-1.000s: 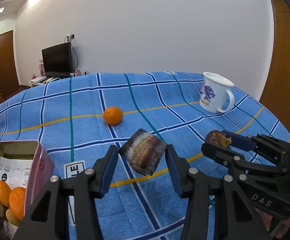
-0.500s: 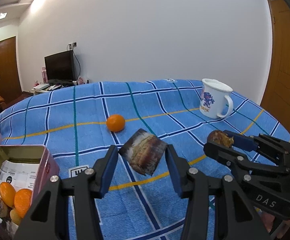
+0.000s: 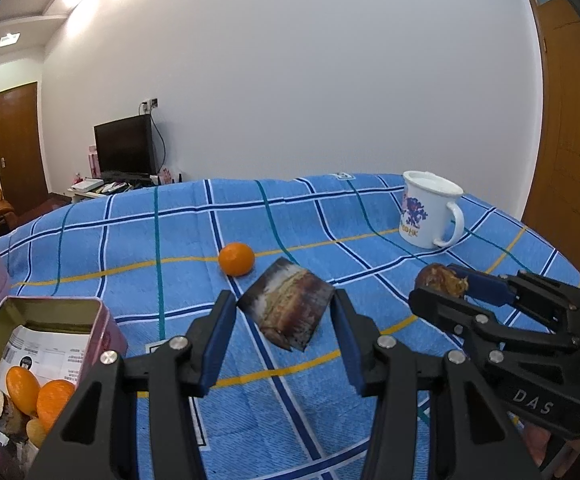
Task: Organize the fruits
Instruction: 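Lift and carry the wrapped snack and taro with both tools toward the tin box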
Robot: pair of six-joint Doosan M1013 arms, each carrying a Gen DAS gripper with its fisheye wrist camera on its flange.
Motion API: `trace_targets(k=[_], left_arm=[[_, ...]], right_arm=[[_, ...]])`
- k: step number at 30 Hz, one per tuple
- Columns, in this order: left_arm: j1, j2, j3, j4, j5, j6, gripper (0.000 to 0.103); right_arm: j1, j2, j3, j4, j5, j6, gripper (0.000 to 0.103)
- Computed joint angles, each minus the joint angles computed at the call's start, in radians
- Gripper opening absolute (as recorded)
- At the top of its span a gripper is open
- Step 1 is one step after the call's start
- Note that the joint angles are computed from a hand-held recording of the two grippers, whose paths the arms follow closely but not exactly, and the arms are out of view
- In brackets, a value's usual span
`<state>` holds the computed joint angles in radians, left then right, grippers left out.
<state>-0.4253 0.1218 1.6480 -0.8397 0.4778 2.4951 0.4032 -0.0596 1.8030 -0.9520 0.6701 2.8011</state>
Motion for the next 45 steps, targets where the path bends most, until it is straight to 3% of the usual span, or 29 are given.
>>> trace_targets(k=[45], left_arm=[[0.006, -0.072, 0.103, -0.329, -0.162, 0.325, 0.050]], right_arm=[[0.049, -0.023, 0.046, -0.265, -0.009, 0.175, 0.043]])
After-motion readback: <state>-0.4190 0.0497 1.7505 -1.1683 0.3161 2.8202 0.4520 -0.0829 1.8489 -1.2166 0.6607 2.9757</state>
